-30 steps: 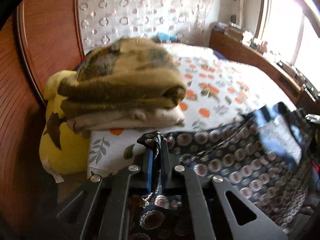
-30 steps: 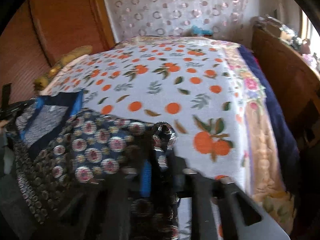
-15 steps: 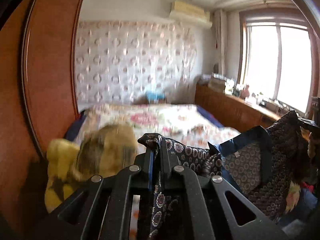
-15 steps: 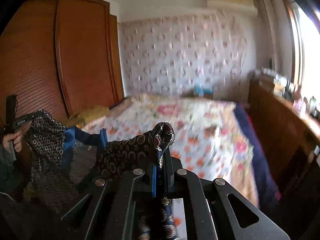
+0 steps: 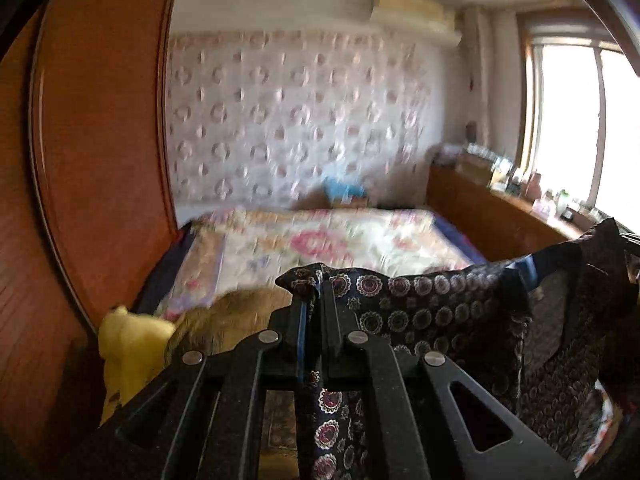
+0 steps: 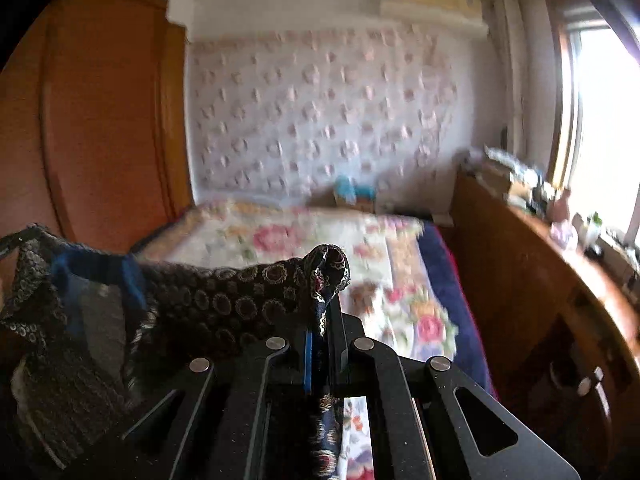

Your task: Fold small clothes

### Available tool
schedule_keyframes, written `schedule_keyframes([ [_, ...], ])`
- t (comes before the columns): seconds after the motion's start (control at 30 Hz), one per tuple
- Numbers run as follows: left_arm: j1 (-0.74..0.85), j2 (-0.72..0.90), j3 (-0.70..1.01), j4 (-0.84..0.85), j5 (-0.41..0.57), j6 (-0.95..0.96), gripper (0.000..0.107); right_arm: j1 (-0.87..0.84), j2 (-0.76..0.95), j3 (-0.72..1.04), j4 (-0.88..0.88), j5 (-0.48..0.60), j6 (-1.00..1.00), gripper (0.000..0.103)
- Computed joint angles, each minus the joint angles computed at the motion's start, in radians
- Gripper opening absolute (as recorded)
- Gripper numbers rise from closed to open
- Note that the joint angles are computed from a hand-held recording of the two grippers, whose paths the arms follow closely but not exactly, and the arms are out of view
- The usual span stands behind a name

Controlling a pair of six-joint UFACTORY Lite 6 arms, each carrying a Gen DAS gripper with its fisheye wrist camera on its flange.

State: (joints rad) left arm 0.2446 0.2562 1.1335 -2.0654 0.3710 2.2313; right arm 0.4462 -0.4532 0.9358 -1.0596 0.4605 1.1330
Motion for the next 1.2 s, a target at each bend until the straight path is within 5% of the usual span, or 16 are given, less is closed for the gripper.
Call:
schedule_keyframes([
  [0.23, -0.044, 0.260, 0.127, -0.131, -0.082, 0.129, 0.006, -0.045, 0.327, -0.003, -0.245, -0.097, 0.327, 0.005],
  [0.43, -0.051, 0.283, 0.110, -0.251, -0.089, 0.253, 0.007, -0.074, 0.444, 0.114, -0.145, -0.091, 0.233, 0.005],
  [0.5, -0.044, 0.272, 0.098, -0.208, -0.090, 0.207, 0.014, -0.066, 0.459, 0.158, -0.073, -0.059, 0.175, 0.017],
  [0.53, -0.035, 0.274, 0.100, -0.167, -0.084, 0.166, 0.017, -0.053, 0.467, 0.182, -0.047, -0.024, 0.156, 0.031],
  [0.57, -0.027, 0.265, 0.089, -0.141, -0.074, 0.140, 0.024, -0.053, 0.472, 0.191, -0.042, -0.014, 0.149, 0.041],
  [0.67, 0.005, 0.214, 0.005, -0.129, -0.010, 0.148, 0.045, -0.004, 0.447, 0.135, -0.139, -0.003, 0.258, 0.043],
  [0.8, 0.045, 0.146, -0.118, -0.159, 0.052, 0.223, 0.058, 0.084, 0.411, 0.045, -0.286, 0.051, 0.435, 0.043],
  [1.2, 0.133, -0.015, -0.505, -0.302, 0.235, 0.461, 0.061, 0.344, 0.468, -0.025, -0.454, 0.016, 0.707, 0.043],
])
